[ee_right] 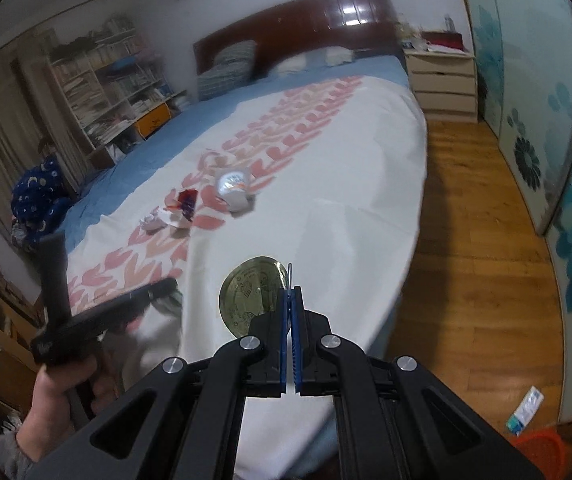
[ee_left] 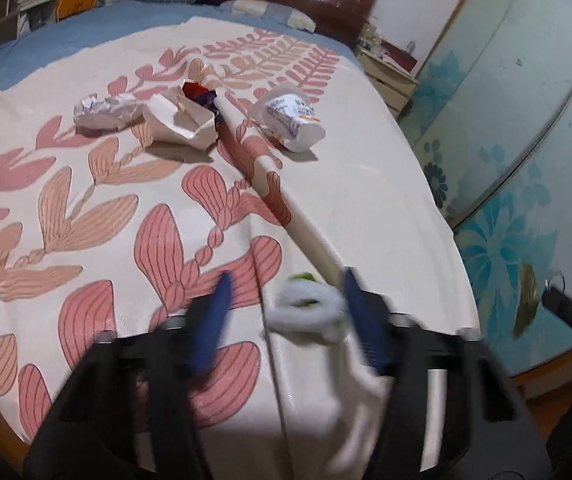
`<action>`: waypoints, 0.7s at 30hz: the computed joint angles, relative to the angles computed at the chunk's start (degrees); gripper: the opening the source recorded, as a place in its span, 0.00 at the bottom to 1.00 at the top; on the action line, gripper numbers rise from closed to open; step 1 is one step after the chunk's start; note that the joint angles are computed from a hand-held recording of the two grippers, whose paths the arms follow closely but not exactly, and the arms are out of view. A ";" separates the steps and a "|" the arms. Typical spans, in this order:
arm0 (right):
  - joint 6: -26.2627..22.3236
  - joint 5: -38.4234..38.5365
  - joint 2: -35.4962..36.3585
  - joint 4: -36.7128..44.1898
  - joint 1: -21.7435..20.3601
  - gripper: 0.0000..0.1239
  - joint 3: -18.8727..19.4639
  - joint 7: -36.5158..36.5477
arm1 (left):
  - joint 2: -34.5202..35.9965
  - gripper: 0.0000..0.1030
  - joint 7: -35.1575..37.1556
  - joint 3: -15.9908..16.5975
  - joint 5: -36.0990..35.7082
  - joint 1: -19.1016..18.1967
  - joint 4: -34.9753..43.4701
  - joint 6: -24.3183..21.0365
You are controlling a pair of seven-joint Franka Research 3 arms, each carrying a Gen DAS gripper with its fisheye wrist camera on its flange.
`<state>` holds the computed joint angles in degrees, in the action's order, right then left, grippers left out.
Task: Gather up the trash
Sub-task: 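Grasp the white tissue with green item with the left tool, then carry the tissue and gold lid to the red wastebasket and open both tools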
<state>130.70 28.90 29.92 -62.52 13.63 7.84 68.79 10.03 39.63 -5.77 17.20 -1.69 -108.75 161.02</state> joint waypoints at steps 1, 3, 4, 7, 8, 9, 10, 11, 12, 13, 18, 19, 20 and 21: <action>-0.18 0.35 -0.88 -1.31 -0.51 0.03 0.01 -0.55 | -0.34 0.47 -0.66 0.21 0.67 -0.24 -0.32 0.21; 0.29 0.79 -2.69 -4.02 -1.05 0.03 -0.14 -1.55 | -1.50 0.47 -2.10 0.57 2.78 -0.80 -1.29 0.39; 0.15 1.24 -3.35 -4.96 -1.46 0.03 -0.17 -2.05 | -1.99 0.47 -2.34 0.52 3.20 -0.84 -1.73 0.41; -0.23 1.94 -4.59 -6.99 -2.00 0.03 -0.57 -2.34 | -3.81 0.47 -2.84 0.25 4.13 -0.83 -3.54 0.65; -0.39 2.08 -4.79 -7.32 -2.12 0.03 -0.69 -2.36 | -4.26 0.47 -2.28 -0.02 3.72 -0.70 -4.08 0.57; -0.55 2.31 -4.89 -7.57 -2.28 0.03 -0.79 -2.27 | -4.47 0.46 -1.63 -0.25 2.99 -0.50 -4.51 0.98; -0.71 2.42 -4.96 -7.68 -2.33 0.03 -0.86 -2.21 | -4.46 0.43 -1.05 -0.40 2.23 -0.30 -4.69 1.40; -1.00 2.48 -4.97 -7.70 -2.46 0.03 -0.96 -2.17 | -4.42 0.39 -0.25 -0.60 1.19 -0.09 -4.85 1.71; -1.11 2.58 -5.02 -7.74 -2.57 0.03 -1.04 -2.14 | -4.20 0.39 0.94 -0.85 -0.26 0.18 -4.91 2.12; -1.06 2.61 -5.26 -7.93 -2.55 0.03 -1.08 -2.05 | -4.00 0.39 0.97 -0.80 -0.31 0.13 -4.86 2.48; -1.03 2.88 -5.99 -8.23 -2.61 0.03 -1.04 -2.82 | -1.75 0.39 1.27 -0.81 -1.10 0.13 -2.82 4.30; -1.07 2.83 -5.98 -8.08 -2.54 0.03 -1.09 -2.73 | -1.30 0.39 1.29 -0.70 -0.84 -0.06 -2.20 3.91; -1.17 2.87 -6.10 -8.14 -2.59 0.03 -1.13 -2.78 | -0.85 0.38 0.96 -0.51 -0.35 -0.36 -1.45 2.95; -1.00 2.92 -6.34 -8.44 -2.63 0.03 -1.22 -2.73 | -0.60 0.30 0.10 -0.20 0.33 -0.72 -0.85 1.86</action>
